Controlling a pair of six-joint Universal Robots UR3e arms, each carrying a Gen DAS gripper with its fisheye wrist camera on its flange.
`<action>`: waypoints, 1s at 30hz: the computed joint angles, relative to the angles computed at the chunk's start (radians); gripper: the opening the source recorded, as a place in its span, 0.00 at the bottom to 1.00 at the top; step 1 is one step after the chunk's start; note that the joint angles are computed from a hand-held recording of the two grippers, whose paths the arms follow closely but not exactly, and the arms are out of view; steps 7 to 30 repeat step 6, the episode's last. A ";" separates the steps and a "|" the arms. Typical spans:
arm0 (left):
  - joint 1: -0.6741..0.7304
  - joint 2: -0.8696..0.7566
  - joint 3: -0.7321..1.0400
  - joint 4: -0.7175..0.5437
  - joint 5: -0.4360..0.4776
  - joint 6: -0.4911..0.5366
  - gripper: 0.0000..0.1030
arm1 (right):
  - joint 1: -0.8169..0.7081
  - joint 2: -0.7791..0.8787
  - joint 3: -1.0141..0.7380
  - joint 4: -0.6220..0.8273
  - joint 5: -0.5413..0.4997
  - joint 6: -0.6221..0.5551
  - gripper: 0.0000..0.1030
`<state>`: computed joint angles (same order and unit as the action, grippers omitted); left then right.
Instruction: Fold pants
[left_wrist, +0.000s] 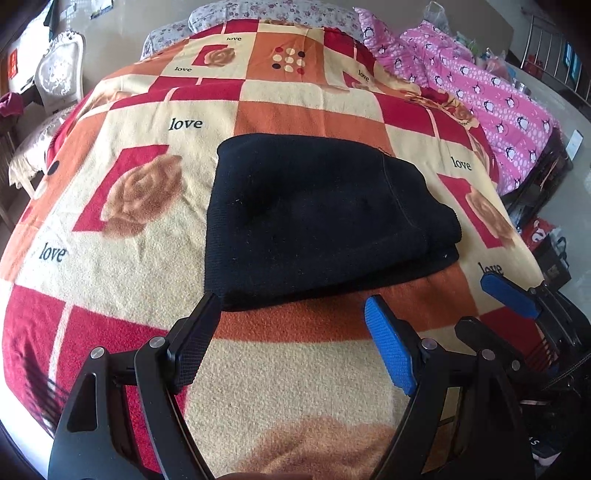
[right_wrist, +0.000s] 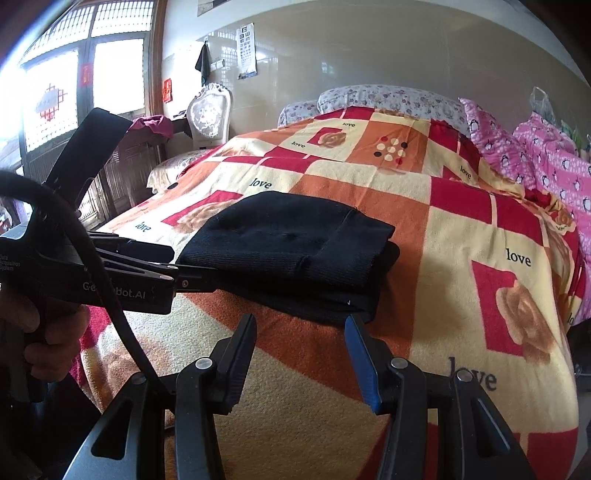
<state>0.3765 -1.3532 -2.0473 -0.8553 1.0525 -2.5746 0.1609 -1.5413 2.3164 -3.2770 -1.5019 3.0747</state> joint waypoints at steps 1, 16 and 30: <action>0.005 0.003 -0.005 0.005 -0.007 0.003 0.78 | 0.001 0.000 0.000 0.000 -0.002 0.000 0.47; 0.015 0.011 -0.036 0.052 -0.015 0.003 0.78 | 0.005 0.003 0.001 -0.006 -0.006 0.005 0.47; 0.015 0.011 -0.036 0.052 -0.015 0.003 0.78 | 0.005 0.003 0.001 -0.006 -0.006 0.005 0.47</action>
